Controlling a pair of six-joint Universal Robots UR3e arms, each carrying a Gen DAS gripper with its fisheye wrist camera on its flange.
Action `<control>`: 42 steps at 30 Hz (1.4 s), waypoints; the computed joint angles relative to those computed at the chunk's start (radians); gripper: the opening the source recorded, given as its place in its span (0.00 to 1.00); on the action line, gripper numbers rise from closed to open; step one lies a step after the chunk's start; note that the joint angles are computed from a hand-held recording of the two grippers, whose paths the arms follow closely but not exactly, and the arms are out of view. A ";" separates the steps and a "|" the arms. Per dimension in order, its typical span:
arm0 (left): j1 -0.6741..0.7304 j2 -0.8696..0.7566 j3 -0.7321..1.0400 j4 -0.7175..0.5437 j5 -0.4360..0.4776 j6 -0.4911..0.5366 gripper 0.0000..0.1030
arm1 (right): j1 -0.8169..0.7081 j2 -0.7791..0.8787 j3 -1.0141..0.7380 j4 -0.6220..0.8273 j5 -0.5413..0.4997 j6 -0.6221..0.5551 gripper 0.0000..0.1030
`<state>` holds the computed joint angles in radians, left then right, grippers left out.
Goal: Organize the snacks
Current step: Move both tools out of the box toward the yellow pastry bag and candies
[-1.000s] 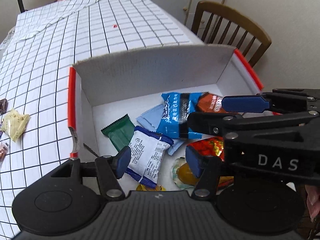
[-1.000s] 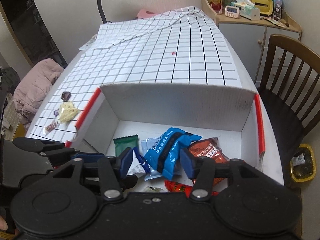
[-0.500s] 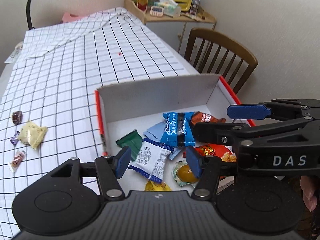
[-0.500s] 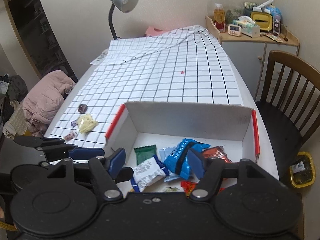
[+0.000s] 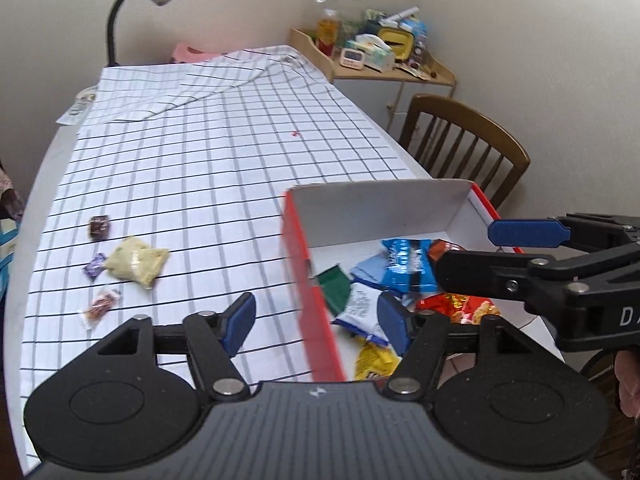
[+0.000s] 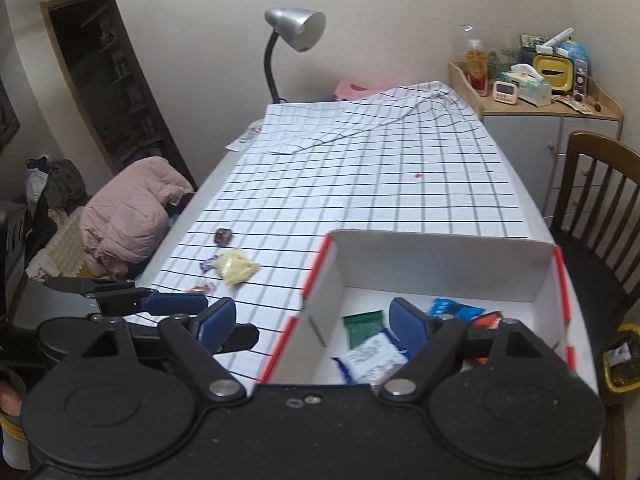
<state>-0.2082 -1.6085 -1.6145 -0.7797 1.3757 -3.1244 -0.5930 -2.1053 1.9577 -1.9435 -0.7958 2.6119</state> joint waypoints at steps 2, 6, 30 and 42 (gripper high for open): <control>0.037 0.045 -0.041 0.004 -0.017 0.015 0.67 | 0.038 0.003 0.008 -0.041 -0.008 0.048 0.83; 0.110 0.123 -0.115 0.011 -0.052 0.051 0.71 | 0.137 0.029 0.030 -0.176 -0.053 0.165 0.92; 0.601 0.180 -0.299 0.046 -0.297 0.307 0.94 | 0.721 0.599 -0.231 -0.693 -0.456 0.518 1.00; 0.582 -0.059 -0.240 0.252 -0.186 0.306 0.94 | 0.809 0.932 -0.530 -0.700 -0.542 0.407 1.00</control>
